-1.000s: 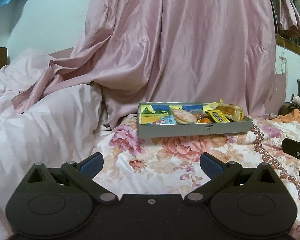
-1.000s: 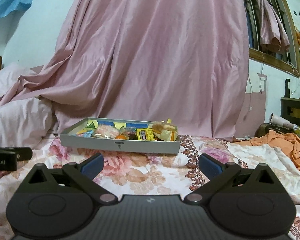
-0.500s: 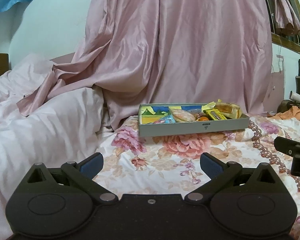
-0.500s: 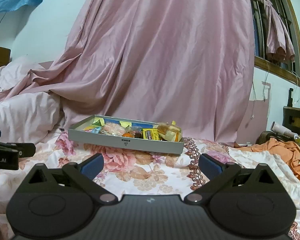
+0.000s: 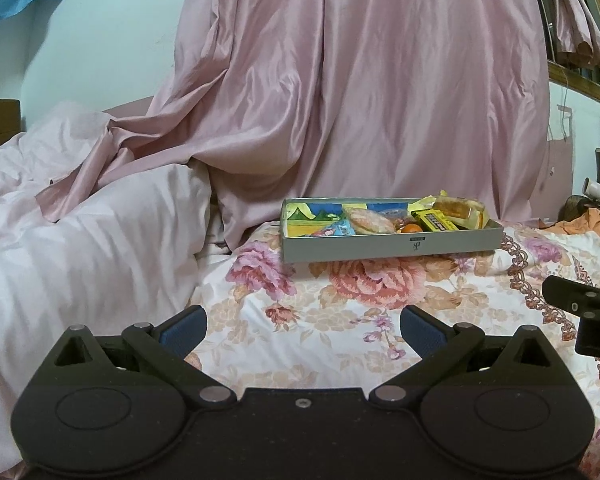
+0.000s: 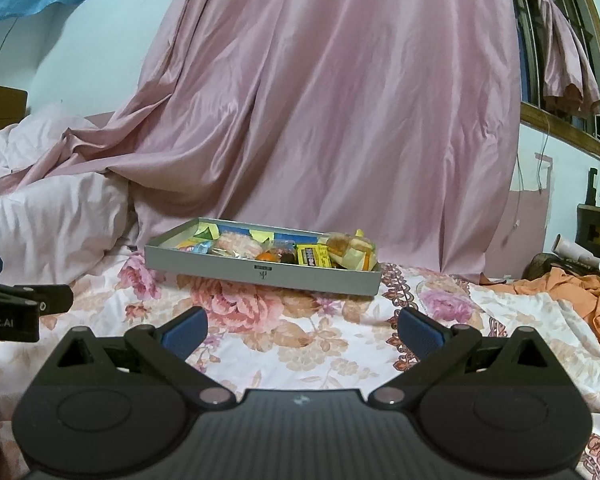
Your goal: Organize snacks
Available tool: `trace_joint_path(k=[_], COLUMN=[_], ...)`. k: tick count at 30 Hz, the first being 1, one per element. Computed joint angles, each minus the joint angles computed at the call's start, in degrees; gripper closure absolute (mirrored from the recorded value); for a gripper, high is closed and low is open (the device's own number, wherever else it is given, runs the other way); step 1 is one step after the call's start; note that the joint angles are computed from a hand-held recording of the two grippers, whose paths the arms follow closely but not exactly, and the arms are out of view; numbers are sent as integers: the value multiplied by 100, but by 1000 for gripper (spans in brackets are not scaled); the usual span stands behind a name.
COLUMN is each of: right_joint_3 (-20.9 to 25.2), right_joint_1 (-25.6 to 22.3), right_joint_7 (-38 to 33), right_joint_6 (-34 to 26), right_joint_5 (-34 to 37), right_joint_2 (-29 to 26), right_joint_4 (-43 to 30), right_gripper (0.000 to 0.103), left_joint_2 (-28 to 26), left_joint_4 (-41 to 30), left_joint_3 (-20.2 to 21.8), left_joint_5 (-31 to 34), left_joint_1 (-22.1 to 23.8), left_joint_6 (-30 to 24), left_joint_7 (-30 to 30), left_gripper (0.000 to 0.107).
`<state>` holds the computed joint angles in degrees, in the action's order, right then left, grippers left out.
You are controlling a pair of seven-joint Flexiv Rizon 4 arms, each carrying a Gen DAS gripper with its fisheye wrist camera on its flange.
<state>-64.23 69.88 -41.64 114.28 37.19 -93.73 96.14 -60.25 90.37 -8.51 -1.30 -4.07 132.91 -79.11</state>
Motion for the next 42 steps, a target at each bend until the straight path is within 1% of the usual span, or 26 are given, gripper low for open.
trace_joint_path(k=[18, 42], right_joint_3=[164, 161], right_joint_1=[-58, -46], right_joint_7=[-340, -348], right_joint_6=[46, 23], right_joint_5=[19, 18], right_joint_2=[174, 188], right_joint_4=[-58, -54], right_gripper=[0, 0], left_joint_2=[7, 27], left_joint_4=[6, 36], left_joint_3=[2, 10], left_joint_5=[18, -7], left_joint_1=[4, -10], left_joint_6=[1, 10], left_joint_7=[-16, -13], left_gripper=[5, 5])
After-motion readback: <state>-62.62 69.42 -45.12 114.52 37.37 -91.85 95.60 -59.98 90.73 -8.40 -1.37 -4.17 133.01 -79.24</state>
